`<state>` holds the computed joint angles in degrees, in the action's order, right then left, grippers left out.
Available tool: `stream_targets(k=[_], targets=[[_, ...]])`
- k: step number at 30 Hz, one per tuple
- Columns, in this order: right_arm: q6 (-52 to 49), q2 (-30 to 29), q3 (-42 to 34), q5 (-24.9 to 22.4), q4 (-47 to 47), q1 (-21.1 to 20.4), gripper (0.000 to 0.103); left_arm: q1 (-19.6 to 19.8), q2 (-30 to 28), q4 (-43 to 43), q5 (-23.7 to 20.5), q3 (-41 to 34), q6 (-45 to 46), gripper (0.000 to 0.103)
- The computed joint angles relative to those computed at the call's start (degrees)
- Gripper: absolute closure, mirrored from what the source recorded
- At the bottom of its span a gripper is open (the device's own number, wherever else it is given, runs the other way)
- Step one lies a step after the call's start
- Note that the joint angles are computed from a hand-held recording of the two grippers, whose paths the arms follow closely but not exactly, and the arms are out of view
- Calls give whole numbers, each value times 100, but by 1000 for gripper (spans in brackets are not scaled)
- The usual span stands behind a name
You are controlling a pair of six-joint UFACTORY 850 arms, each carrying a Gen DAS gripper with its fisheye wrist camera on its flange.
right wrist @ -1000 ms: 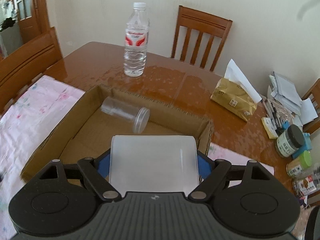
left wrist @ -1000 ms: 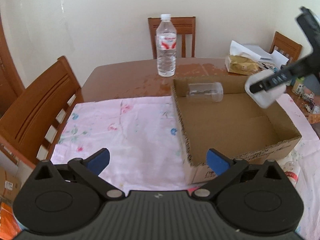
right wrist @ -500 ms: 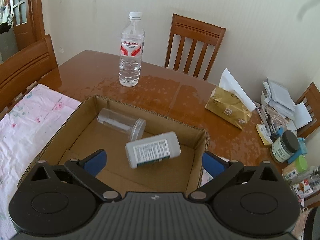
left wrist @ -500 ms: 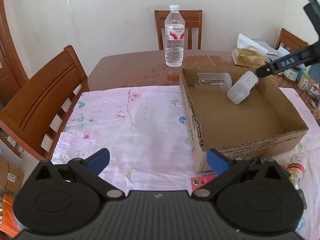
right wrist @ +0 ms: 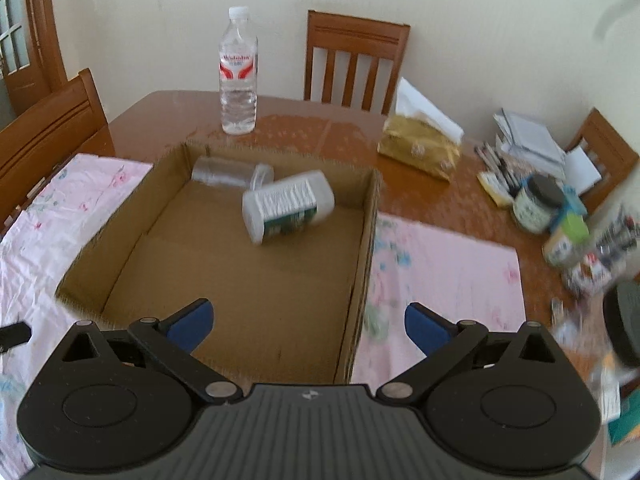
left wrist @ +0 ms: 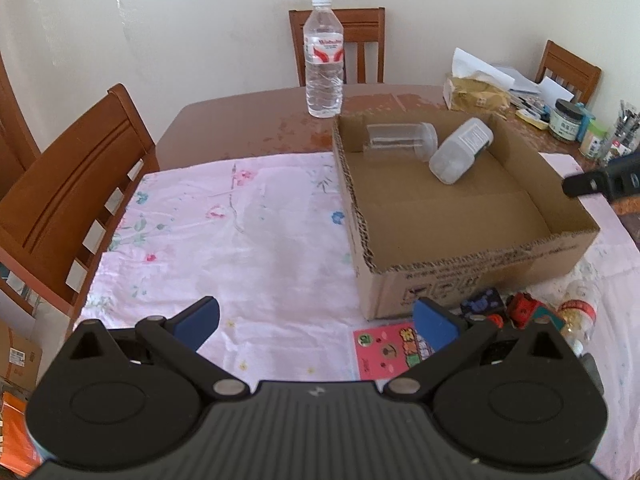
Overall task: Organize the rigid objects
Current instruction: 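Move the right gripper to the grey plush toy and grasp it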
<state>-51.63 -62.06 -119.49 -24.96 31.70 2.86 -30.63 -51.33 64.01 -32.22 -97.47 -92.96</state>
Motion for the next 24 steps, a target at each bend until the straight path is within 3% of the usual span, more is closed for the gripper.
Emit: stream_targets(k=[11,16,24], targets=[[415,302,933,-236,-953,-29,0,-93,13,-213,132,92,205,1],[271,424,1223,-448,-873,-50,0,-114,66,-186,192,187,130,1],[707,673,1781,-131,-1468,-77,0,-125,72,-245,279,230,185,1]])
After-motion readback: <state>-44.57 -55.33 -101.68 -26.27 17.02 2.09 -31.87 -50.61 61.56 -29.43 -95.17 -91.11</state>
